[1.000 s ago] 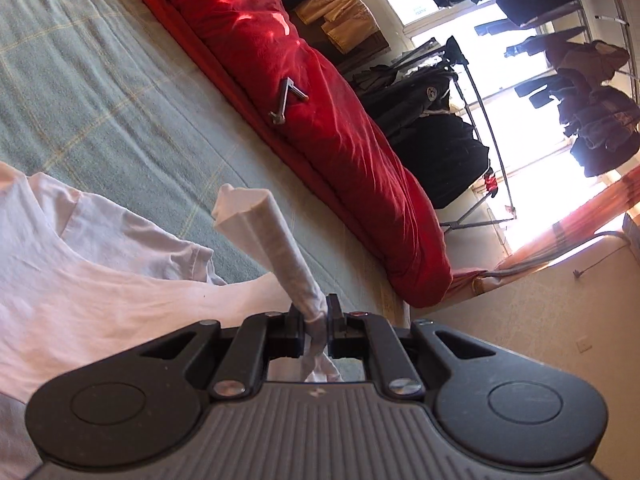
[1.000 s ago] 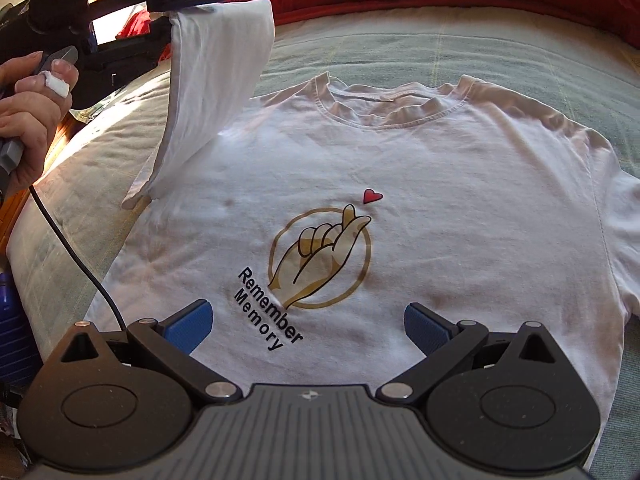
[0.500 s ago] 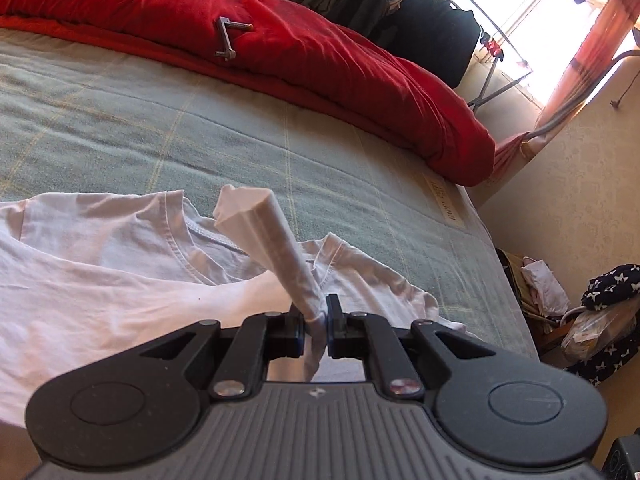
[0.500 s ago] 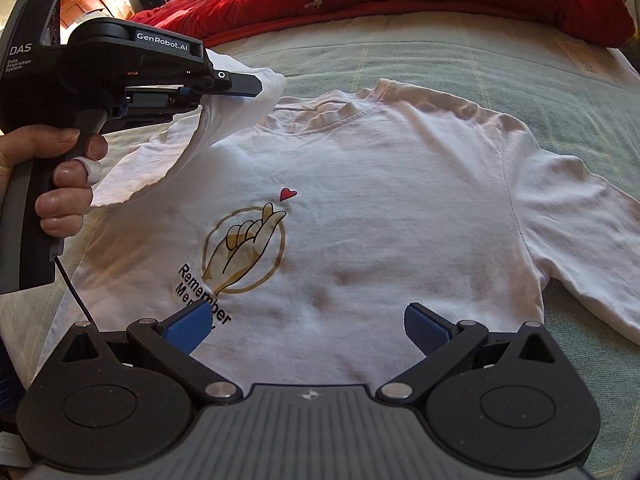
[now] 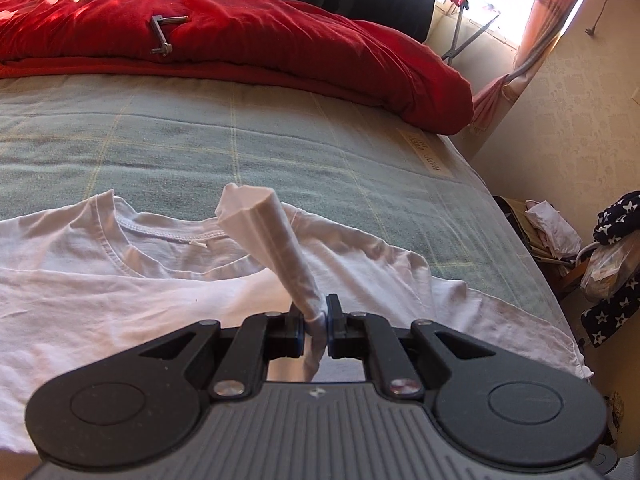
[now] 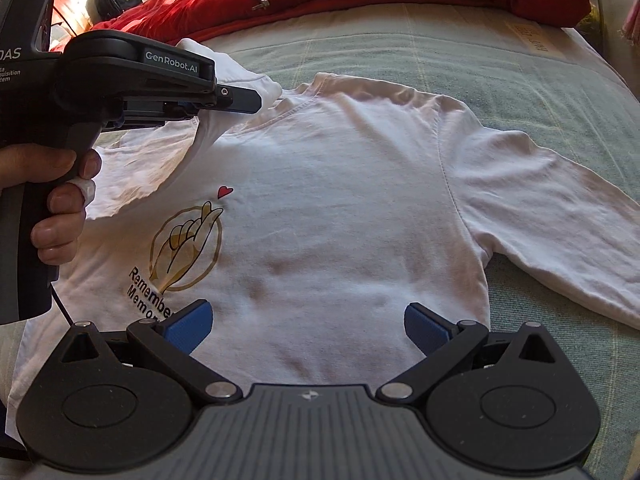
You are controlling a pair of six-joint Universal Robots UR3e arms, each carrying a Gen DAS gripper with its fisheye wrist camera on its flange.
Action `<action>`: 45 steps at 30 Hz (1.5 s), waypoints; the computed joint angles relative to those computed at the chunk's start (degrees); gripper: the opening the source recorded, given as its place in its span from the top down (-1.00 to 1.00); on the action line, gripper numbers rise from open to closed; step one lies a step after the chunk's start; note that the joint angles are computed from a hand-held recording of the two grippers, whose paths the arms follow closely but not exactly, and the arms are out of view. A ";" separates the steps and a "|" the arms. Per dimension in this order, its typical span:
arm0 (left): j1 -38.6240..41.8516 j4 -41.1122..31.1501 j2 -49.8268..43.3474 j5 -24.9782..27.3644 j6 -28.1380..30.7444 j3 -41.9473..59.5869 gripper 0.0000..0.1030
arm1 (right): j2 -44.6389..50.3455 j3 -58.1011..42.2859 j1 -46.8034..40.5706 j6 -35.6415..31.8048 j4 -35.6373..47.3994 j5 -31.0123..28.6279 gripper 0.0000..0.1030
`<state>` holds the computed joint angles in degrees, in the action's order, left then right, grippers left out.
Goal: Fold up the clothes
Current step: 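Carry the held sleeve cuff across the shirt front with the left tool, then open the left tool to lay the sleeve across the shirt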
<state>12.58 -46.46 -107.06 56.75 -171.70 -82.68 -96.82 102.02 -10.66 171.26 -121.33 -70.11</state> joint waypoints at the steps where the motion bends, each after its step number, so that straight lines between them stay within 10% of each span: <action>1: -0.30 0.14 -0.12 0.11 0.13 -0.04 0.85 | -0.19 0.20 -0.11 0.10 -0.05 -0.10 -1.00; 22: -7.70 3.18 -3.57 7.53 6.95 -0.70 0.84 | -0.69 0.93 -0.61 0.14 0.50 -2.17 -1.00; 29: -12.04 6.92 -3.01 14.72 14.57 -2.76 0.22 | -1.39 1.32 -0.81 0.25 0.62 -2.46 -1.00; 36: -18.29 16.96 -2.47 23.54 27.28 -6.32 0.15 | -2.20 2.21 -1.01 0.58 0.80 -3.15 -1.00; 45: -14.06 6.79 0.06 14.06 24.36 -3.19 0.07 | -3.89 3.01 -1.21 0.04 1.87 -3.52 -1.00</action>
